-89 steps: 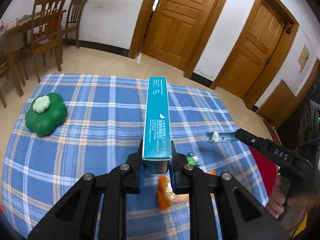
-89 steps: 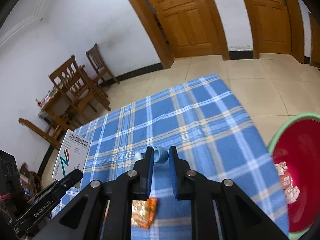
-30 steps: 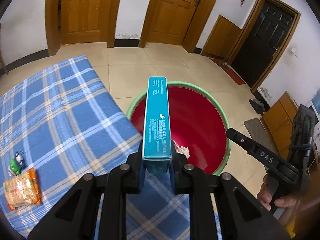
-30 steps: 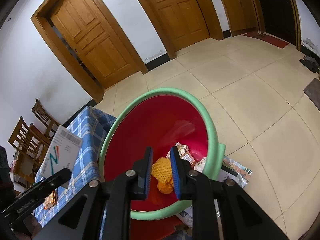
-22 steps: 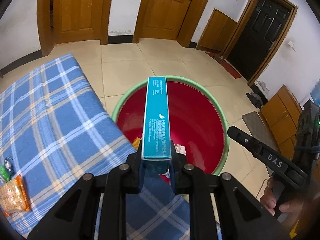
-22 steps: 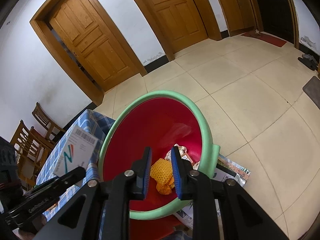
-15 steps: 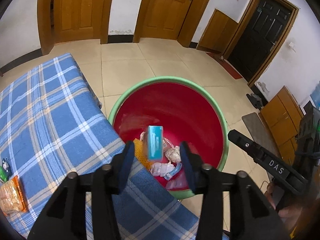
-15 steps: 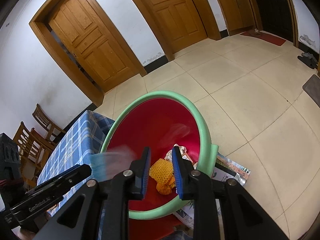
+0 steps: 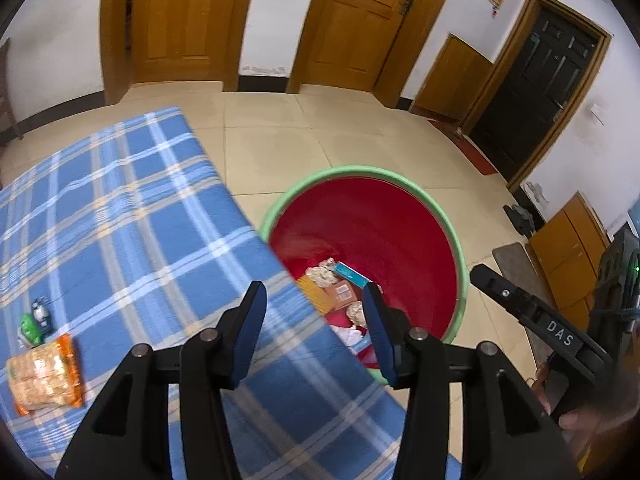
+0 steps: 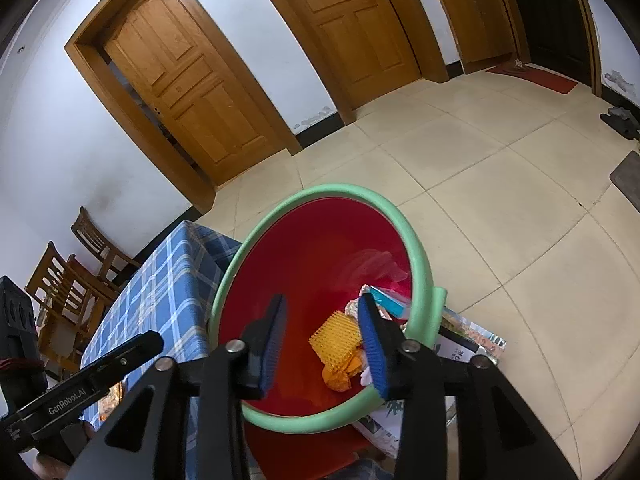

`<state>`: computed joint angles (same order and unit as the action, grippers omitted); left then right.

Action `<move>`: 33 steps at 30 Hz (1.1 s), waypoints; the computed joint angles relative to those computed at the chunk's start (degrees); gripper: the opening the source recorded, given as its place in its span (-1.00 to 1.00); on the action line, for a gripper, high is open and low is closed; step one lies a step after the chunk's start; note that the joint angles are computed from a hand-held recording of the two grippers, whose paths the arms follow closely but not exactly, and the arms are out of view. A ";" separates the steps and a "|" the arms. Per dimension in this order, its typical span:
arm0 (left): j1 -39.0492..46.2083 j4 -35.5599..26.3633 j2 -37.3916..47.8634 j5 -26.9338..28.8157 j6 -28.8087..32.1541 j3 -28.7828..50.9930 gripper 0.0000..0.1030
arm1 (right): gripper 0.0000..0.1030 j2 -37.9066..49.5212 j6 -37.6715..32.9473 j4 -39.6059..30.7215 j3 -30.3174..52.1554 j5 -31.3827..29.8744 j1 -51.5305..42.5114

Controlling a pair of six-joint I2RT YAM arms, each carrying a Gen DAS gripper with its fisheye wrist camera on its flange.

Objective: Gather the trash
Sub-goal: 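Move both open tools from the bin back toward the table, then grasp the clear snack packet with orange ends with the left gripper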

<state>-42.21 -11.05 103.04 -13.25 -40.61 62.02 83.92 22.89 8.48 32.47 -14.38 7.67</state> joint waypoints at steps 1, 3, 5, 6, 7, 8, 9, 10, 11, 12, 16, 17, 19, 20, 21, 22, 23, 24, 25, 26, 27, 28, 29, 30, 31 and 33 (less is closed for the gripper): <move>0.09 -0.12 -0.87 -0.44 -0.37 -0.74 0.00 | -0.12 -0.19 0.05 -0.06 -0.06 -0.09 0.18; 0.41 -0.37 -3.09 -1.41 -1.16 -2.78 0.09 | -0.05 -0.51 0.20 -0.25 -0.05 -0.04 0.66; 0.78 -0.85 -4.65 -2.31 -1.86 -4.13 0.16 | 0.05 -0.83 0.36 -0.58 0.13 0.02 1.04; 1.11 -1.17 -5.72 -2.79 -2.29 -5.12 0.19 | 0.07 -1.02 0.43 -0.73 0.17 0.13 1.31; 1.43 -1.42 -6.87 -3.21 -2.73 -6.27 0.20 | 0.11 -1.26 0.59 -0.89 0.15 0.35 1.66; 1.59 -1.49 -7.69 -3.56 -3.13 -7.19 0.22 | 0.14 -1.48 0.73 -1.02 0.15 0.48 1.97; 1.90 -1.74 -8.75 -3.95 -3.60 -8.27 0.24 | 0.16 -1.62 0.83 -1.14 0.19 0.56 2.25; 2.26 -1.96 -9.74 -4.23 -3.94 -9.36 0.25 | 0.17 -1.74 0.90 -1.24 0.18 0.65 2.48; 2.69 -2.23 -10.61 -4.41 -4.11 -10.22 0.28 | 0.19 -1.86 0.96 -1.41 0.23 0.78 2.80; 3.10 -2.66 -11.84 -4.90 -4.57 -11.46 0.29 | 0.21 -2.08 0.99 -1.66 0.27 0.87 3.08; 5.05 -3.57 -15.41 -5.49 -5.02 -15.32 0.29 | 0.28 -2.60 1.40 -2.28 0.42 1.39 4.40; 5.44 -3.82 -16.27 -5.72 -5.06 -16.23 0.30 | 0.30 -2.71 1.49 -2.48 0.49 1.56 4.81; 6.69 -4.97 -18.10 -6.23 -4.98 -18.00 0.35 | 0.32 -2.72 1.47 -2.61 0.57 1.61 5.22; 7.20 -5.38 -18.84 -6.42 -4.88 -18.75 0.36 | 0.34 -2.87 1.49 -2.77 0.57 1.67 5.42; 7.73 -5.75 -19.31 -6.43 -4.68 -19.26 0.36 | 0.35 -2.87 1.53 -3.15 0.75 1.76 5.73; 8.71 -6.14 -19.90 -6.31 -4.31 -19.98 0.37 | 0.35 -2.85 1.69 -3.22 0.80 1.66 5.99; 9.53 -6.31 -20.40 -6.32 -4.12 -20.65 0.37 | 0.35 -2.93 1.87 -3.34 0.81 1.71 6.35; 10.29 -6.35 -20.77 -6.31 -3.98 -21.23 0.37 | 0.35 -3.06 1.94 -3.47 0.78 1.75 6.58; 11.33 -6.37 -21.19 -6.21 -3.81 -21.91 0.37 | 0.36 -3.21 1.96 -3.58 0.77 1.89 6.92; 12.69 -6.21 -21.72 -5.88 -3.40 -22.74 0.37 | 0.36 -3.47 1.95 -3.82 0.74 2.09 7.23; 13.86 -5.98 -22.13 -5.70 -3.10 -23.48 0.37 | 0.36 -3.57 1.93 -3.96 0.82 2.20 7.46; 14.74 -5.60 -22.35 -5.55 -2.79 -24.13 0.37 | 0.36 -3.89 1.94 -4.15 0.75 2.38 7.78; 16.19 -5.24 -22.62 -5.19 -2.07 -24.87 0.37 | 0.36 -4.13 1.93 -4.34 0.76 2.65 8.16; 17.30 -4.80 -22.57 -5.14 -1.52 -25.38 0.37 | 0.36 -4.37 1.94 -4.47 0.71 2.91 8.50; 18.36 -4.31 -22.81 -5.04 -0.92 -26.10 0.37 | 0.36 -4.68 1.95 -4.64 0.60 3.06 8.71; 20.58 -3.77 -22.89 -4.64 0.05 -27.12 0.37 | 0.36 -5.02 2.00 -4.92 0.61 3.28 9.09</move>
